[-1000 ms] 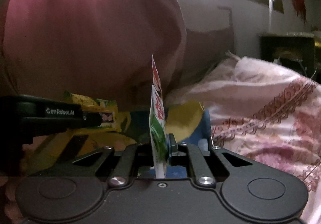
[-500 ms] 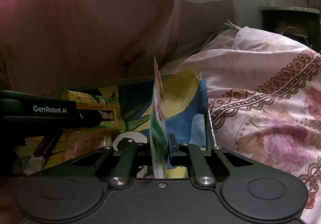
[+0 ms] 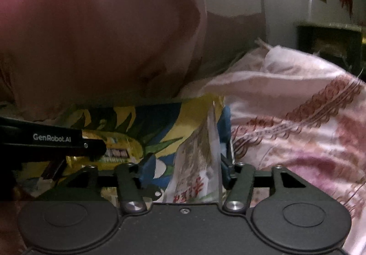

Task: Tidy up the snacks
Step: 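Release the stick and pouch into the tray and lift both grippers away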

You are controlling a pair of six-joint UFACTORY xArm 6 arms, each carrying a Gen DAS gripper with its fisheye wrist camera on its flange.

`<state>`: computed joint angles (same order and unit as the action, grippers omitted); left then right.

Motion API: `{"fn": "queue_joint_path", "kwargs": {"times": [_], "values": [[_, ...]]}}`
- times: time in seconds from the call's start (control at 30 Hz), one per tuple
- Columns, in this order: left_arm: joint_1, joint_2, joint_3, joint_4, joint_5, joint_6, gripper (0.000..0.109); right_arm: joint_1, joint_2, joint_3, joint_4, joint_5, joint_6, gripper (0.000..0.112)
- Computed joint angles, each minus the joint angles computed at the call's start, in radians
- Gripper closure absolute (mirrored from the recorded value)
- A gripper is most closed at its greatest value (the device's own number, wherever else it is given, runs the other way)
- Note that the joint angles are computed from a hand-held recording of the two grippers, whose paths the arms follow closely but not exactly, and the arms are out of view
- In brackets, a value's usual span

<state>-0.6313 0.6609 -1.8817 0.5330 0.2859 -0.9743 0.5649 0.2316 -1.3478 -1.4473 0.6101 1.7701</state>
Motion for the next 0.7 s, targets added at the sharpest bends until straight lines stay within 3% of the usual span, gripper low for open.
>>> {"fn": "queue_joint_path", "kwargs": {"times": [0.1, 0.33, 0.7], "values": [[0.002, -0.025, 0.015, 0.056, 0.008, -0.042, 0.047, 0.025, -0.021, 0.007, -0.043, 0.058, 0.003, 0.038], [0.011, -0.132, 0.115, 0.257, -0.009, -0.227, 0.033, 0.067, -0.094, 0.040, -0.102, 0.119, 0.040, 0.034], [0.013, -0.396, 0.355, 0.701, -0.005, -0.647, 0.014, 0.175, -0.236, 0.109, -0.089, 0.214, 0.034, 0.024]]}}
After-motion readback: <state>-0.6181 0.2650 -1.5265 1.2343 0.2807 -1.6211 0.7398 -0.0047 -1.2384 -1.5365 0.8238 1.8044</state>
